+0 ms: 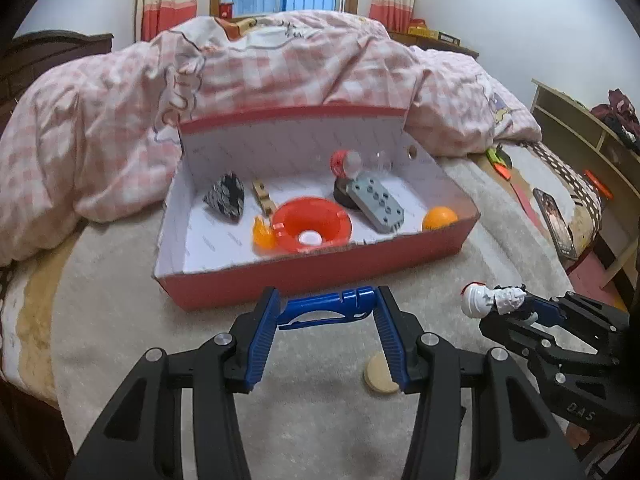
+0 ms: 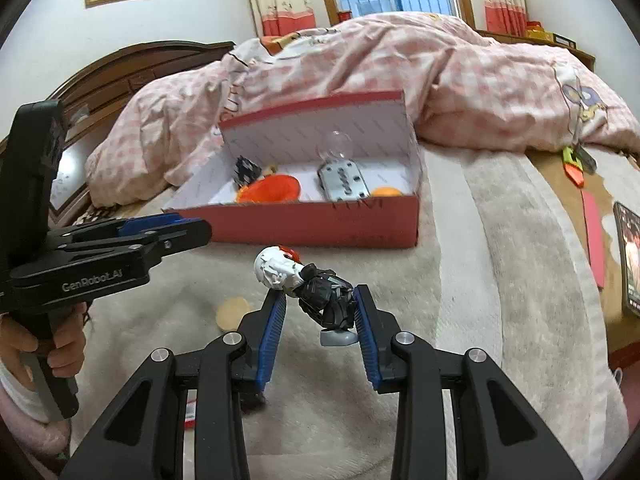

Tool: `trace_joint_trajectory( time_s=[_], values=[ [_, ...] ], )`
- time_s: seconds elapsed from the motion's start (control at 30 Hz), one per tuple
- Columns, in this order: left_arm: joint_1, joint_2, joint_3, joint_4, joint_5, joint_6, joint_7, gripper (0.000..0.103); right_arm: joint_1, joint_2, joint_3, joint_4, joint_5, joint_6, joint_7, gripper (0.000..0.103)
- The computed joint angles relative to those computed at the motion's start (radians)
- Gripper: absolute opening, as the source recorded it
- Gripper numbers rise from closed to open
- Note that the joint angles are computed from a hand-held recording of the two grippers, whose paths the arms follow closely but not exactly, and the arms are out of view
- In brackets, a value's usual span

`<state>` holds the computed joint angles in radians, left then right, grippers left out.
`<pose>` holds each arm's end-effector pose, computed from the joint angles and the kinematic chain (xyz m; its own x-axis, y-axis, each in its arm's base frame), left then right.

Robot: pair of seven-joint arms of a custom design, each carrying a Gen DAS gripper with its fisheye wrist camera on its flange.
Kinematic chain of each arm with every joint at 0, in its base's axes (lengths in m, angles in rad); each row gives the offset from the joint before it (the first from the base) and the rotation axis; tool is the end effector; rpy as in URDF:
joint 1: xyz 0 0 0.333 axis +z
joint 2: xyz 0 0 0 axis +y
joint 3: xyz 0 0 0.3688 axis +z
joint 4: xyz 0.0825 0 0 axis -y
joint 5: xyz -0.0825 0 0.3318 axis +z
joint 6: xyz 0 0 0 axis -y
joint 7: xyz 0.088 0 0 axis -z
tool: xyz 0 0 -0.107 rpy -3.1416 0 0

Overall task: Organize objects
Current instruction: 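Carry blue piece and robot figure over the red box with both grippers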

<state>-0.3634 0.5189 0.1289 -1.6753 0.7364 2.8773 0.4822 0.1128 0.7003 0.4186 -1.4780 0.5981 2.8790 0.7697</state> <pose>0.6656 -0.2179 0.4460 0.1339 -0.9886 0.0690 -0.6944 -0.1433 -0.7052 0.7007 0.2651 0.4278 0.6336 -0.7470 -0.2011 -0.5931 -0.3021 -0.7463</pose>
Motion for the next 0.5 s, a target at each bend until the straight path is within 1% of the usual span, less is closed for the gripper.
trace_joint_trajectory(
  time_s=[0.1,0.2,0.5],
  values=[
    [-0.004,-0.003,0.013,0.014,0.012,-0.002,-0.007,0.048,-0.005,0.001,0.011,0.023,0.002,-0.021,-0.007,0.036],
    [-0.007,-0.004,0.025,0.032,0.029,-0.009,-0.024,0.048,0.003,0.005,0.006,0.054,0.002,-0.042,-0.012,0.036],
    [0.012,0.002,0.037,0.089,0.078,-0.029,-0.079,0.048,0.054,0.042,-0.041,0.194,-0.018,-0.122,0.009,0.036]
  ],
)
